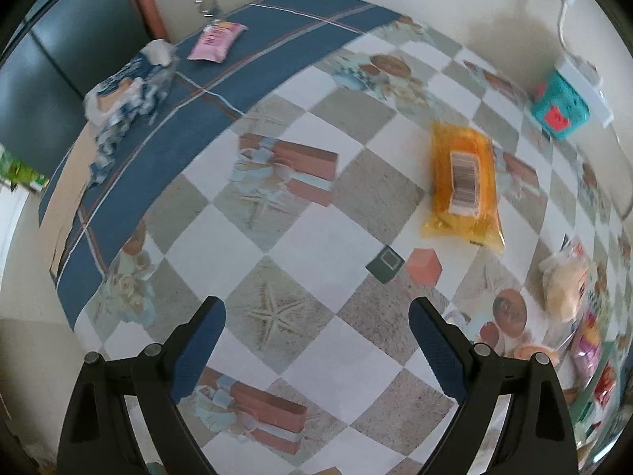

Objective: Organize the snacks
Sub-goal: 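Move both open tools back to the snack pile beside the tray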

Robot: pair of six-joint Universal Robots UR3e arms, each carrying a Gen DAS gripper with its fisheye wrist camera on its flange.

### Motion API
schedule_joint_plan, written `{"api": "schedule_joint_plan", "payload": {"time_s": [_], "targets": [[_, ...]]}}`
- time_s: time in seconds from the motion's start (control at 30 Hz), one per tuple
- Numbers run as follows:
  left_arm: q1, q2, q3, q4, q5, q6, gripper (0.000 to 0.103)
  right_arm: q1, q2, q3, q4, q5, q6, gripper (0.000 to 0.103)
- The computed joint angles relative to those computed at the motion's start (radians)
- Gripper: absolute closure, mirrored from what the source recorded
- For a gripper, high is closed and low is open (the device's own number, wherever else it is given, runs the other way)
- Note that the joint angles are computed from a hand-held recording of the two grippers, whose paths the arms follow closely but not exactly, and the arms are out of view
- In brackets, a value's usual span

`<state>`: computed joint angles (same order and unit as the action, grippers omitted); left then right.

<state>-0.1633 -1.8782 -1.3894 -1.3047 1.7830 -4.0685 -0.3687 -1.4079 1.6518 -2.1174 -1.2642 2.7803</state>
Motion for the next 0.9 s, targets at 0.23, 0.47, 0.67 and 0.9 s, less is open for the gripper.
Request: {"api": "schedule_joint_plan", "payload": {"time_s": [0.23,0.47,0.67,0.9], "targets": [[-0.015,-0.101,0.072,-0.015,-0.024,0.065,0.009,0.085,0.050,0.009,-0.073,-0.057,-0.009,0.000],[0.009,-0.123,0.084,0.006,-0.027,0.080,0.009,0.144,0.100,0.009,-0.142,-0.100,-0.004,0.000],[0.027,-0.154,0.099,0.030,-0.044,0.108,0.009,0.155,0.128,0.010,-0.203,-0.083,0.014,0.004],[0.023,-0.176,0.135,0.033,-0.011,0.128,0.009,0.164,0.155,-0.002,-0.218,-0.074,0.008,0.022]]}}
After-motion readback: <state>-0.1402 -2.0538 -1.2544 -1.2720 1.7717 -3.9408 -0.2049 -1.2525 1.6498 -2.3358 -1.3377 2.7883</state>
